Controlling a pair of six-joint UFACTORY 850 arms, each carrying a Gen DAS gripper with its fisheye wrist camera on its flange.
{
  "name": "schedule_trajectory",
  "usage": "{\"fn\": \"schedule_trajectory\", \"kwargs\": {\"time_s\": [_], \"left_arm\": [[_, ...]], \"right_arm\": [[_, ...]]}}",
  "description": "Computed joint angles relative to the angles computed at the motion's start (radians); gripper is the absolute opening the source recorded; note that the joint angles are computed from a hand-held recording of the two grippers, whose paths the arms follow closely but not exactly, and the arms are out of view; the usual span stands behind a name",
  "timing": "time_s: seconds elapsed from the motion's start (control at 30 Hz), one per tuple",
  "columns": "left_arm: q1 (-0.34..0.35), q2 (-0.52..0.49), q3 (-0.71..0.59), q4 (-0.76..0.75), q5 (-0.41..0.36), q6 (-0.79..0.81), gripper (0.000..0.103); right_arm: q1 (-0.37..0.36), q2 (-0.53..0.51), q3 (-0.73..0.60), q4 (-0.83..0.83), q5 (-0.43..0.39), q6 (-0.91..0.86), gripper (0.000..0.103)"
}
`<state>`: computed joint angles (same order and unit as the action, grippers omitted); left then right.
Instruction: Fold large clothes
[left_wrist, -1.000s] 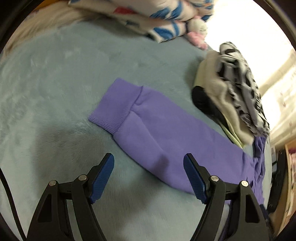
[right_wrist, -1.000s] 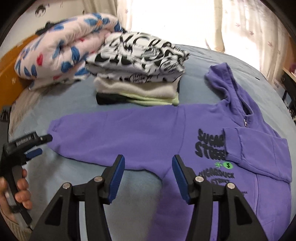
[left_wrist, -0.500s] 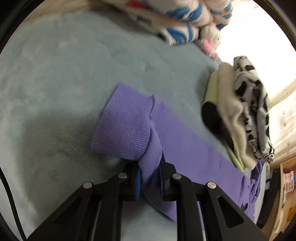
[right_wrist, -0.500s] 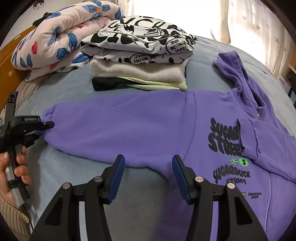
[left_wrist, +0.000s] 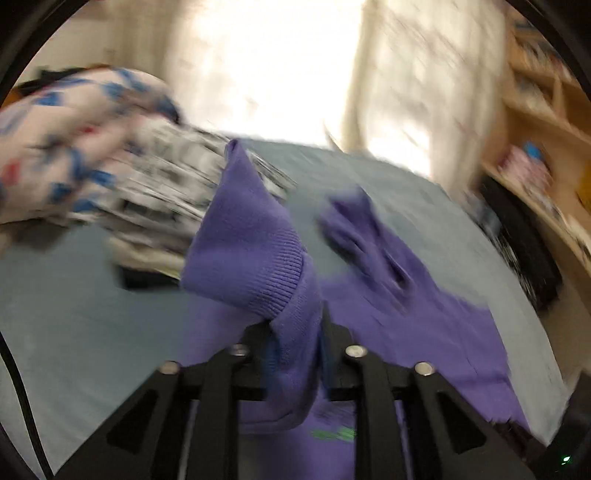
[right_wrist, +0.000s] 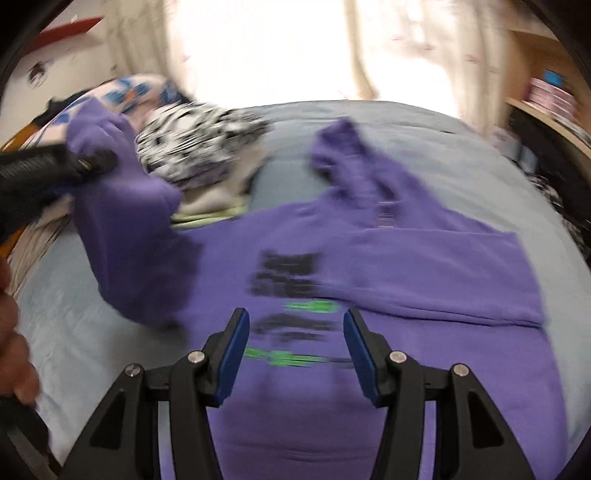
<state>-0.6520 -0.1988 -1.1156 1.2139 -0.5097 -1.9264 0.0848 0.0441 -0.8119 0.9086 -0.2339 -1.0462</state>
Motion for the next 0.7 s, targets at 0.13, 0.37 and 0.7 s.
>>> {"fn": "schedule_trajectory", "kwargs": {"time_s": [0.13, 0.37, 0.7], "left_arm": [[-0.009, -0.149, -0.108, -0.259, 0.153, 0.22, 0.056], [-0.043, -0.094, -0.064, -0.265, 0.128, 0.157, 0.058], [-0.066, 0.148, 0.224, -0.154, -0.067, -0.208, 0.072]], "right_arm": [[-0.136, -0.052, -0.03, -0.077, -0.081, 0.075, 0.054], [-0.265, -0.128, -0.085, 0.022, -0.26, -0.018, 0.054], [-0.18, -0.289, -0.237, -0.023, -0.413, 0.063, 0.054]]}}
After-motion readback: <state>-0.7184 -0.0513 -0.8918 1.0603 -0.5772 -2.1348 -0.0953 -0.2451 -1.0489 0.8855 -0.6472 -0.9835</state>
